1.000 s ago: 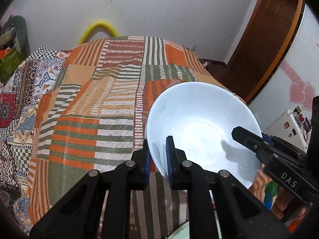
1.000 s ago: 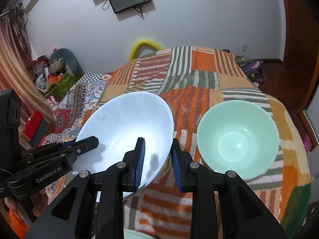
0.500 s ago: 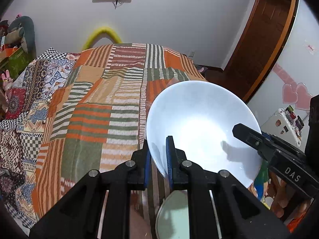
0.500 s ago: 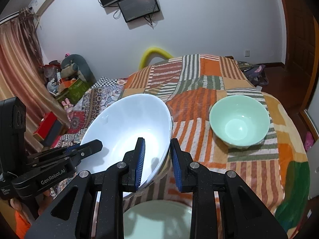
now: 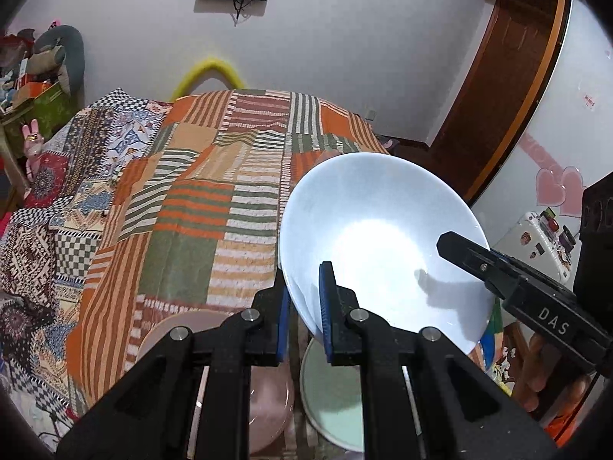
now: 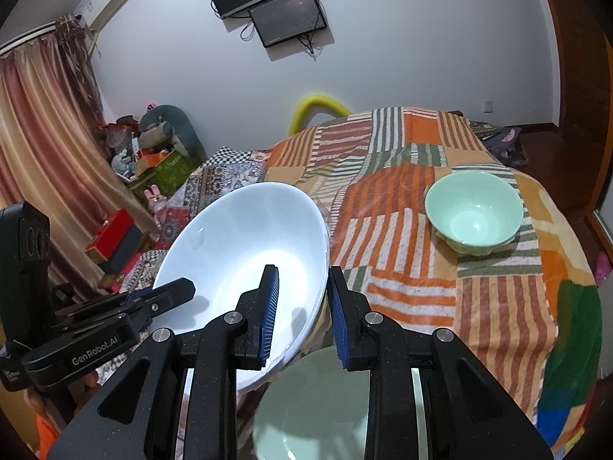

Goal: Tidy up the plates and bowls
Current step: 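Carry the white bowl with both tools over the pale pink bowl and lower it inside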

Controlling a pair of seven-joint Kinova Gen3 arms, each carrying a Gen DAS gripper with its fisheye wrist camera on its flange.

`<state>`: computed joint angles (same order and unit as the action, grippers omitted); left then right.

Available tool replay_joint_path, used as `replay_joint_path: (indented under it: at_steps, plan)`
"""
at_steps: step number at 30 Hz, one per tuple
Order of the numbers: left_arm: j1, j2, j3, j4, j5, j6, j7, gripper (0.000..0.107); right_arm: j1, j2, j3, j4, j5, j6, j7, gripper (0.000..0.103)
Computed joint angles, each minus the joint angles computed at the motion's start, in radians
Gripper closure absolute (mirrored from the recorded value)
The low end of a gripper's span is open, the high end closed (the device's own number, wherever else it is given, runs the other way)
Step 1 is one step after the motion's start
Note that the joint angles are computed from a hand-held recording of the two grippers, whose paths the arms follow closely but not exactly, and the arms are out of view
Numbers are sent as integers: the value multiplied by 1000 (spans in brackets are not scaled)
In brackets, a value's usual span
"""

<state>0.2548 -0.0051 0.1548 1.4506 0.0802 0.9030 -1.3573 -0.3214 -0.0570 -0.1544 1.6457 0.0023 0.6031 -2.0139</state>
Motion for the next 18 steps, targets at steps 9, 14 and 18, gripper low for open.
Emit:
replay_joint_path:
  at_steps: [9, 14, 18]
  plan:
    - [-26, -83, -16, 96, 14, -11, 11, 94, -35, -27, -46, 41, 82, -17, -73, 79]
    - [-48, -122, -22, 138, 21, -3, 12, 94, -54, -26, -55, 51, 67, -21, -67, 79]
    - [-64, -152, -21, 173, 4, -2, 27, 94, -71, -18, -59, 55, 47, -21, -54, 79]
